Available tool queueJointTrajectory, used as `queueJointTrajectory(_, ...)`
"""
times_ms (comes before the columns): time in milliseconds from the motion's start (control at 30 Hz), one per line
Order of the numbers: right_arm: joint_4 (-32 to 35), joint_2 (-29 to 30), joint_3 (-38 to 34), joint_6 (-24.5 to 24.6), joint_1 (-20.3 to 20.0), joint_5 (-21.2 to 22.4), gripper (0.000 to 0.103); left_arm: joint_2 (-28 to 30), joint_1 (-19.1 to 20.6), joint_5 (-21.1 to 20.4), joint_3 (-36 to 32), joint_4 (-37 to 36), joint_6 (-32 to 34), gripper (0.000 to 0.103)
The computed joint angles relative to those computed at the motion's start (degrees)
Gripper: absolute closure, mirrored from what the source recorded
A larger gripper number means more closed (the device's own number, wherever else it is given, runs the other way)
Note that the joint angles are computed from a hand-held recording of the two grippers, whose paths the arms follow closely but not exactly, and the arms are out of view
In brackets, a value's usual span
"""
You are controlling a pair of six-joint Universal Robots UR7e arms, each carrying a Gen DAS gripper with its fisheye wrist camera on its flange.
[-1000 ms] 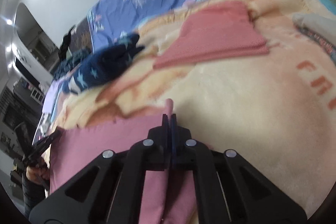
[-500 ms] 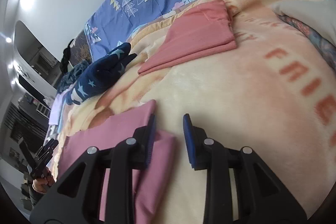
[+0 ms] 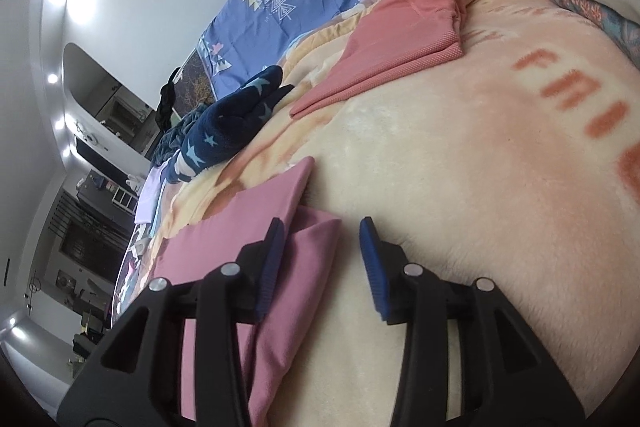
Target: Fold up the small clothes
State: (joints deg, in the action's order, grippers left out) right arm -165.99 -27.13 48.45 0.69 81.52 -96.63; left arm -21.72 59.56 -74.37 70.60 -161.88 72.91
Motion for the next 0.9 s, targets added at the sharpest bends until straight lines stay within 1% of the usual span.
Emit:
queueJointTrajectory(33, 0.25, -0.21, 0.26, -0.33, 0.0, 0.46, 0.057, 0.38, -0.22, 0.97, 0.29, -1.27, 0.28, 0.039)
queueJointTrajectory(133, 2.38, -0.53, 0.06, -1.84, 0.21, 1.28, 0.051, 0.73, -0.51, 2.31, -0.1, -1.9, -1.43, 0.038)
queueJointTrajectory(200, 4.88, -0.47, -0.6, -2.56, 0.55, -0.08, 0.051, 0.91, -0.85, 3.25, 0.18, -2.94, -1.78, 0.038)
queueJointTrajectory(267, 7.11, -0.23, -1.37, -3.03, 0.84, -1.26, 0.051, 1.07, -1.29, 3.87, 1.54, -5.91, -0.28, 0.038)
queueJointTrajectory(300, 8.12, -0.23, -1.59, -3.24, 0.94, -1.39, 0.05, 1.74, -1.25, 3.68, 0.96, -6.6, 0.72, 0.038)
queueJointTrajectory(367, 10.0, -0.32, -1.8, -4.04, 0.93, -0.1, 0.046, 1.7, -1.19, 3.48, 1.24, -7.5, 1.7, 0.038)
queueJointTrajectory(400, 10.39, -0.11, -2.11, -4.42, 0.95, 0.33, 0.043, 2.0, -1.32, 3.66, 0.68, -6.97, 1.28, 0.038)
queueJointTrajectory(467, 11.21, 1.25, -4.0, -4.57, 1.27, -0.89, 0.042, 2.62, -1.44, 4.37, -0.73, -5.82, -0.29, 0.038)
queueJointTrajectory(533, 11.45, 2.4, -5.62, -4.75, 1.51, -2.26, 0.042, 3.69, -1.67, 5.18, -1.31, -9.39, 0.53, 0.039)
queueJointTrajectory(567, 10.87, 2.69, -5.84, -4.59, 1.54, -2.4, 0.042, 4.6, -1.85, 5.64, -1.51, -13.07, 1.92, 0.043)
queueJointTrajectory(600, 10.22, 2.7, -5.64, -4.37, 1.49, -2.17, 0.042, 4.76, -2.02, 5.75, -1.15, -14.77, 2.1, 0.046)
queueJointTrajectory(633, 9.85, 2.62, -5.41, -4.23, 1.41, -1.9, 0.043, 5.0, -2.11, 5.92, -1.57, -14.75, 1.52, 0.059)
queueJointTrajectory(667, 9.48, 2.49, -5.16, -3.96, 1.28, -1.52, 0.043, 5.07, -2.14, 6.09, -2.28, -13.22, 0.35, 0.075)
queueJointTrajectory(700, 8.89, 2.21, -4.57, -3.6, 1.22, -1.33, 0.044, 4.71, -2.19, 6.1, -2.59, -10.8, -1.37, 0.081)
queueJointTrajectory(733, 8.82, 2.18, -4.5, -3.46, 1.19, -1.28, 0.045, 4.47, -2.19, 5.82, -2.79, -9.39, -2.21, 0.092)
queueJointTrajectory(833, 9.17, 2.23, -4.68, -3.88, 1.39, -1.98, 0.045, 3.1, -2.09, 3.91, -1.1, -9.38, -1.93, 0.098)
queueJointTrajectory(867, 9.45, 2.45, -5.15, -4.01, 1.45, -2.26, 0.045, 2.44, -2.02, 2.95, -0.36, -9.14, -1.86, 0.098)
queueJointTrajectory(900, 9.42, 2.64, -5.45, -4.16, 1.55, -2.69, 0.05, 1.61, -2.08, 2.32, 1.0, -9.16, -1.92, 0.098)
